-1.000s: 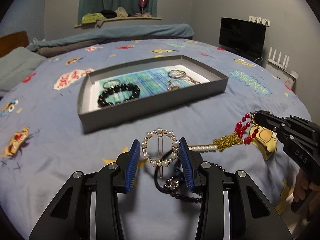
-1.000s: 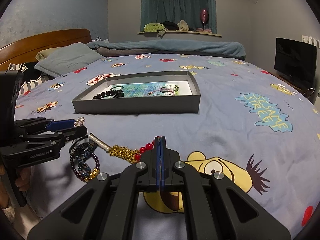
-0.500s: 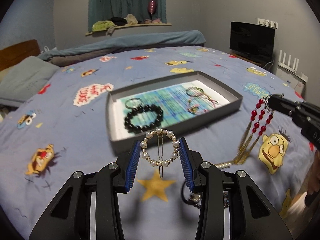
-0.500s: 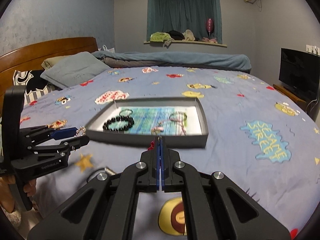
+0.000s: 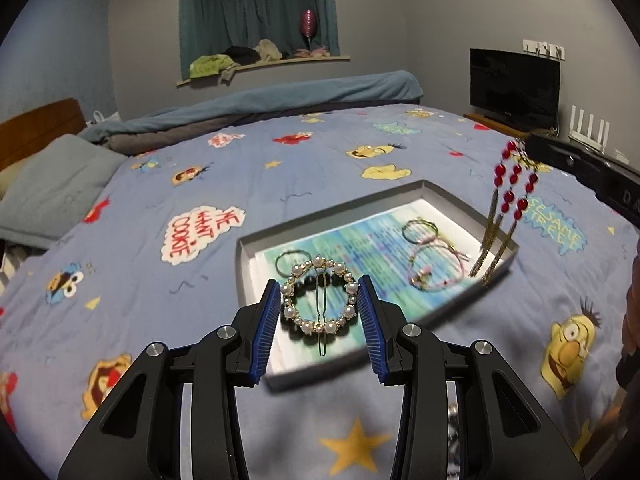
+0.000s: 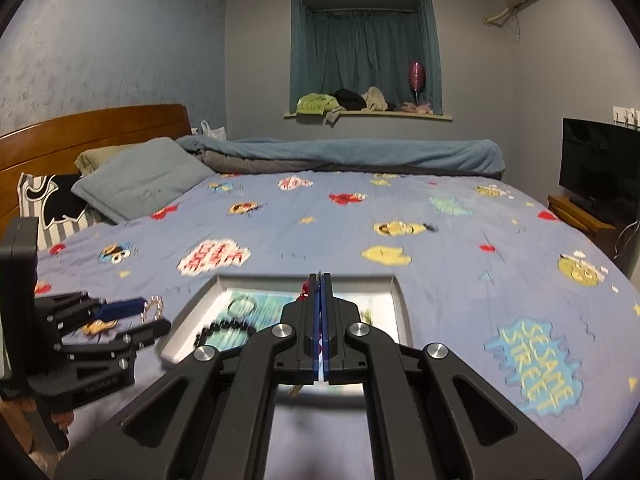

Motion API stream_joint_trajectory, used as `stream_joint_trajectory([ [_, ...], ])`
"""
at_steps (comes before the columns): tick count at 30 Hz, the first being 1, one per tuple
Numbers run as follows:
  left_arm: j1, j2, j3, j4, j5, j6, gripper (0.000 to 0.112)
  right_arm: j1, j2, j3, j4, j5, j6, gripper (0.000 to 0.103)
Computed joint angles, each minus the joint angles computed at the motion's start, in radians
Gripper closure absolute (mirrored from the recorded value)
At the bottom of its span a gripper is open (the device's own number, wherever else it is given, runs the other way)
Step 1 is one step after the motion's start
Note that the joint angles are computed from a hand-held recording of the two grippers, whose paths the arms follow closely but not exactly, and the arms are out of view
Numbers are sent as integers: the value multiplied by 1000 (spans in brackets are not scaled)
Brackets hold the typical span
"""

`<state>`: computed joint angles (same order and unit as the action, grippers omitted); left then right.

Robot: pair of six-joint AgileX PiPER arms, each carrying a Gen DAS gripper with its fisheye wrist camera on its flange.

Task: Organize jewelry
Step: 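Lift the brooch and gold chain and carry both over the gray tray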

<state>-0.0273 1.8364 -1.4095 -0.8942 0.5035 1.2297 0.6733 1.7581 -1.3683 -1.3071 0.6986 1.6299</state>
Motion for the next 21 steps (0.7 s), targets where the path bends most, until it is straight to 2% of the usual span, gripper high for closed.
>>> stream_joint_trajectory([
  [5, -48, 106, -159, 166, 3, -187, 71, -96, 90, -110, 63, -83, -96, 103],
  [12, -98, 282, -402, 367, 42, -412, 71, -239, 222, -271, 284, -207, -300, 103],
  [15, -112, 363, -525, 443, 92, -509, 71, -279, 272, -330, 414, -241, -409, 103],
  [21, -133, 490, -742, 520, 201, -610, 71, -305, 360, -443, 551, -242, -537, 103],
])
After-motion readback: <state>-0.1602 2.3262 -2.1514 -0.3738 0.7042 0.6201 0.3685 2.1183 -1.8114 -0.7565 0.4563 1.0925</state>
